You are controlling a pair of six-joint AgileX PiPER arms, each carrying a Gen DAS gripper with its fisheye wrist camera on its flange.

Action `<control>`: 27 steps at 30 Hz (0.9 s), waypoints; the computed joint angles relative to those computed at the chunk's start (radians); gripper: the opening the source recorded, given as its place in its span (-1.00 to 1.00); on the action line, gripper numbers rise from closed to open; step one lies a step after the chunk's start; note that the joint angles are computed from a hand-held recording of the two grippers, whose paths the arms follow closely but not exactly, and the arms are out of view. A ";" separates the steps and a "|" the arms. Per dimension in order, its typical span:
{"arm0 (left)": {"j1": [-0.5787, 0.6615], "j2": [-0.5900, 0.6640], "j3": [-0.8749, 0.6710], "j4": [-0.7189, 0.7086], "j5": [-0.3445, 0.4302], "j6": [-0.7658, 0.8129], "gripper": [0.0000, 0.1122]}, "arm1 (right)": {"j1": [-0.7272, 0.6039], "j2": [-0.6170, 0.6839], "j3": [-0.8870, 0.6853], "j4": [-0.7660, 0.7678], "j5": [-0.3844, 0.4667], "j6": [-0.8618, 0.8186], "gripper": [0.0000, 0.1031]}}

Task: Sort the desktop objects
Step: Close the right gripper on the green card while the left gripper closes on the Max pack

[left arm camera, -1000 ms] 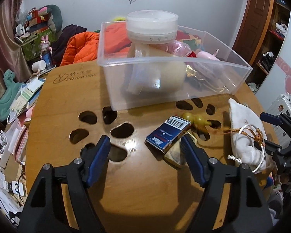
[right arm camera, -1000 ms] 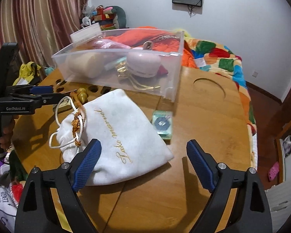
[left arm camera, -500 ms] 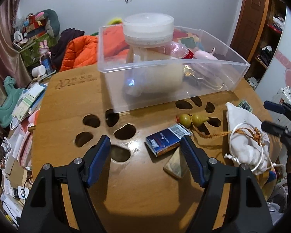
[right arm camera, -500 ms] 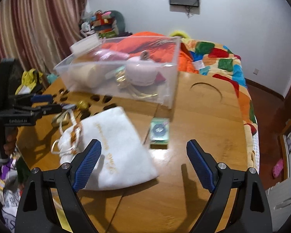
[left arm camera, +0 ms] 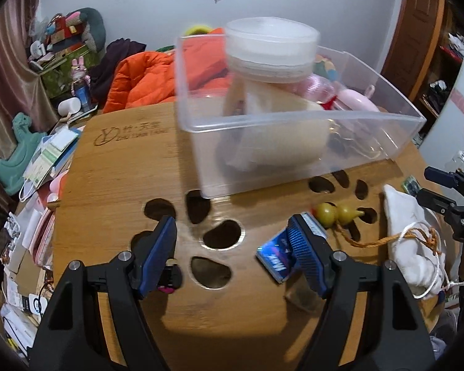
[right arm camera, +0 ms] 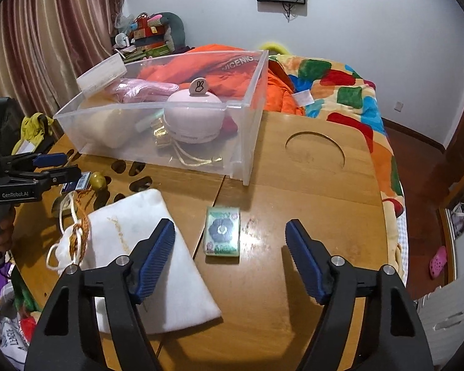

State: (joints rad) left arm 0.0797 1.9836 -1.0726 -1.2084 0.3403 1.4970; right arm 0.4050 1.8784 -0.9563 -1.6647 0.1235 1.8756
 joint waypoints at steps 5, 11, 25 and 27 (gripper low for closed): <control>0.031 0.004 -0.014 0.036 0.046 -0.043 0.33 | -0.017 0.013 -0.023 0.121 -0.008 -0.116 0.36; -0.005 -0.031 0.041 -0.023 0.072 0.063 0.33 | -0.011 0.042 -0.044 0.225 -0.001 -0.221 0.34; -0.070 -0.031 0.067 -0.074 0.007 0.151 0.30 | -0.016 0.066 -0.054 0.023 -0.007 0.016 0.20; -0.075 -0.041 0.090 -0.116 -0.020 0.214 0.29 | -0.015 0.065 -0.051 -0.011 0.001 0.048 0.08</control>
